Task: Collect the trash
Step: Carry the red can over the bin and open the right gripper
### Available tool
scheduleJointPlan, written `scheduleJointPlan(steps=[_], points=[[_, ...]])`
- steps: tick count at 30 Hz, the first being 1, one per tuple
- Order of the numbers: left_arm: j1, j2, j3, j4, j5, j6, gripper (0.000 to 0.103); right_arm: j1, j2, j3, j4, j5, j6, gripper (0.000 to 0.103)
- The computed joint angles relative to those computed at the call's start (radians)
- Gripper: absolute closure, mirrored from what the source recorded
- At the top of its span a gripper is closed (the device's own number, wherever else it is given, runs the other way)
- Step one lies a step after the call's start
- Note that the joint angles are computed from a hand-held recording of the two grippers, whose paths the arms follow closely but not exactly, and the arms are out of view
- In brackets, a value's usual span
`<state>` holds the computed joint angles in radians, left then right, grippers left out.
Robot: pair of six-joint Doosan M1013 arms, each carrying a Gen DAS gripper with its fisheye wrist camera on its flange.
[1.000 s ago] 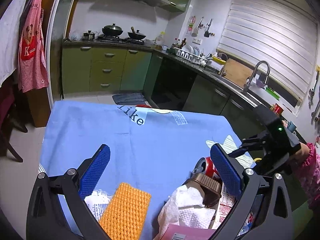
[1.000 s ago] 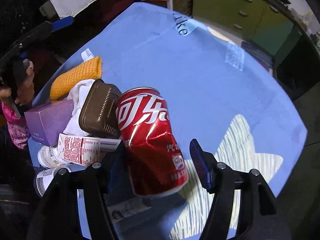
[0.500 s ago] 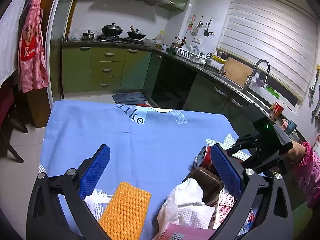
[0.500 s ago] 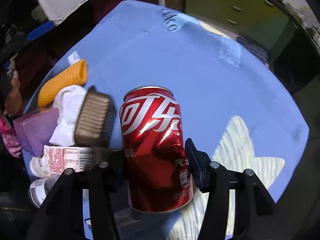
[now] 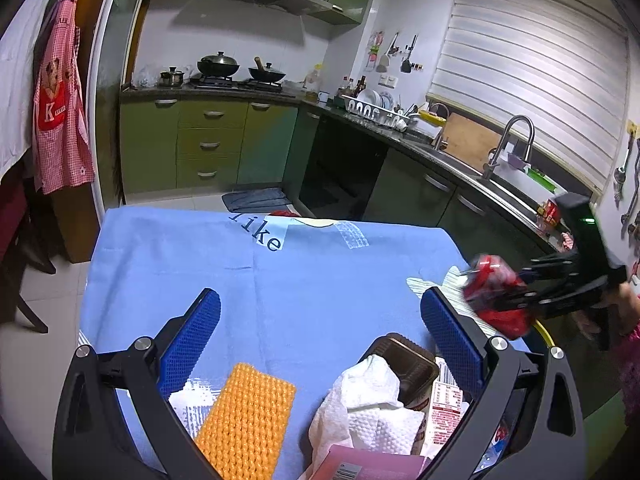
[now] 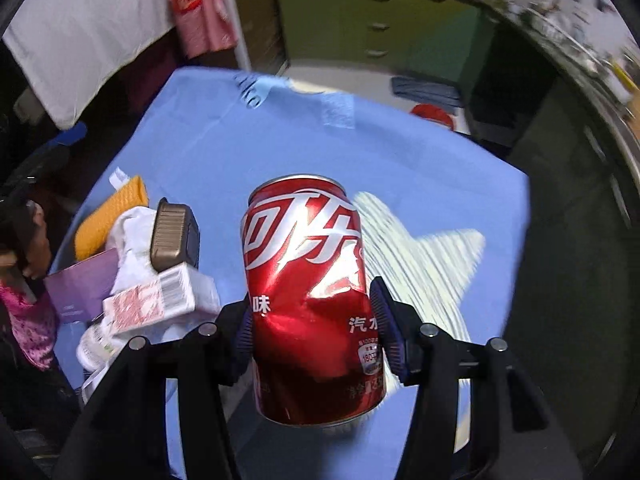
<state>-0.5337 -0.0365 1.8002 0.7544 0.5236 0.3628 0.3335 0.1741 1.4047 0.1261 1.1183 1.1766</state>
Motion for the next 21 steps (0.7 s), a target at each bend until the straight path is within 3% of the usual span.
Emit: scheduleJointPlan(steps=[6, 10, 16, 21], points=[[-0.010, -0.004, 0.003, 0.023, -0.004, -0.011, 0.005, -0.105, -0.120, 0.105, -0.057, -0.064, 0.152, 0.052], [-0.023, -0.005, 0.003, 0.071, 0.003, -0.035, 0.005, -0.191, -0.160, 0.176, -0.120, -0.089, 0.277, 0.052], [-0.027, 0.004, -0.003, 0.062, 0.010, -0.020, 0.005, -0.279, -0.134, 0.233, -0.195, -0.105, 0.401, 0.052], [-0.025, 0.011, -0.009, 0.042, 0.017, 0.009, 0.005, -0.299, -0.098, 0.251, -0.245, -0.121, 0.457, 0.052]])
